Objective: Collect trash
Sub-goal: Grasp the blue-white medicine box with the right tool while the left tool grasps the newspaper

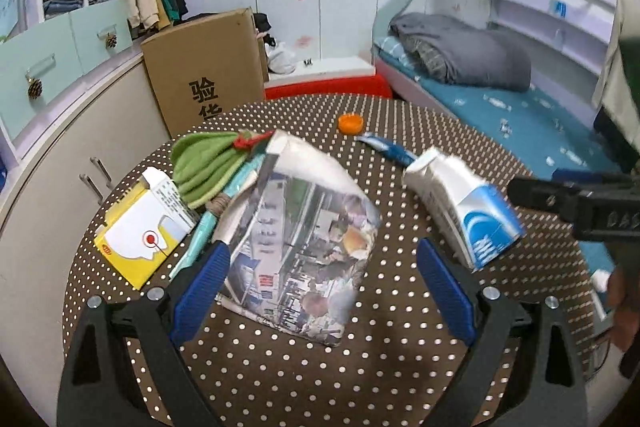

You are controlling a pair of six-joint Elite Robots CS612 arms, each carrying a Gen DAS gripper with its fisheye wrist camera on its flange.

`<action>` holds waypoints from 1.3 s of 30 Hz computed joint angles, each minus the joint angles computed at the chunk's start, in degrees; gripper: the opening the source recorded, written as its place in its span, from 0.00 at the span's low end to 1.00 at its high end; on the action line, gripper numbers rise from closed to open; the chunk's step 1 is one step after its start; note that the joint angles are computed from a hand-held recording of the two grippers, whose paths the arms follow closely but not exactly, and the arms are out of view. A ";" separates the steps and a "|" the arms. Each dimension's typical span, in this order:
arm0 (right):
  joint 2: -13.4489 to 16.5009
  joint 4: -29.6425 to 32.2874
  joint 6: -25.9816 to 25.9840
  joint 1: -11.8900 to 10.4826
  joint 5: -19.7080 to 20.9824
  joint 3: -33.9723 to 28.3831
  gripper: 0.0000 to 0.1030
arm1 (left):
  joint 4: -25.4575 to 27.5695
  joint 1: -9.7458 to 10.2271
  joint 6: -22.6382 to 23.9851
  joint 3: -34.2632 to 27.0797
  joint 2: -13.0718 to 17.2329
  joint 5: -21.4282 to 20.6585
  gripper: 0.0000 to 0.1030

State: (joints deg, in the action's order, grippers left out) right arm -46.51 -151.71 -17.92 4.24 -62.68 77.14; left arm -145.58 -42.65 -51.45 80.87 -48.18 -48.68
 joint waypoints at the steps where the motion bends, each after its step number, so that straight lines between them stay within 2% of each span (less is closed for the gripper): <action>1: 0.09 0.15 -0.05 0.05 -0.13 -0.12 0.94 | 1.21 0.01 0.16 -0.54 0.34 0.32 0.90; 5: 0.35 0.78 -0.16 0.04 0.03 -0.36 0.94 | 8.23 0.30 -0.30 -3.12 1.88 1.62 0.90; 8: 0.44 1.12 -0.27 -0.01 0.37 -0.50 0.94 | 15.18 0.66 -2.32 -5.30 2.95 2.55 0.89; 11: 0.64 1.69 -0.52 0.06 0.80 -0.78 0.94 | 17.51 0.88 -2.15 -6.44 3.45 3.74 0.89; 15: 0.98 2.65 -1.22 0.47 1.41 -1.25 0.94 | 23.77 0.69 -1.21 -9.52 4.83 5.09 0.88; 18: 1.27 3.06 -1.77 0.95 1.67 -1.65 0.94 | 25.35 0.69 -2.19 -10.42 5.13 4.67 0.67; 20: 1.65 3.65 -1.69 1.26 1.31 -2.22 0.94 | 24.37 0.93 -3.14 -10.29 4.98 3.55 0.48; 23: 2.27 4.53 -1.66 1.69 0.56 -3.09 0.94 | 20.32 1.04 -1.97 -9.35 4.67 2.80 0.28; 25: 2.64 4.56 -1.89 1.99 -0.73 -3.34 0.94 | 17.11 0.87 -1.37 -8.14 4.21 2.78 0.20; 27: 2.79 4.73 -2.12 2.14 -1.25 -3.40 0.94 | 17.14 0.60 -1.88 -7.73 3.95 4.00 0.18; 28: 2.85 4.80 -2.24 2.20 -1.51 -3.40 0.94 | 18.26 0.54 -2.37 -7.97 4.00 4.47 0.20; 30: 2.95 5.08 -2.51 2.24 -1.75 -3.32 0.94 | 21.90 0.40 -3.88 -8.71 4.25 6.34 0.41; 31: 3.02 5.22 -2.45 2.24 -1.80 -3.34 0.94 | 24.19 0.35 -4.66 -9.26 4.46 7.69 0.74; 32: 3.08 5.26 -2.32 2.25 -1.79 -3.37 0.94 | 26.22 0.21 -5.42 -9.69 4.66 9.34 0.88; 34: 3.02 4.88 -2.21 2.19 -1.52 -3.03 0.94 | 29.81 0.09 -5.53 -10.69 5.12 11.24 0.88; 37: 3.06 4.61 -2.57 2.30 -1.80 -3.03 0.94 | 33.29 0.77 -4.92 -12.72 6.03 8.08 0.89; 39: 3.18 4.07 -2.73 2.44 -1.95 -3.08 0.94 | 31.99 1.00 -4.92 -12.39 5.75 7.94 0.89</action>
State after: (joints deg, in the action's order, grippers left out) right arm -43.34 -147.64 -20.66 6.68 -64.63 74.06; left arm -113.59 -41.64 -56.37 68.48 -42.43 -40.74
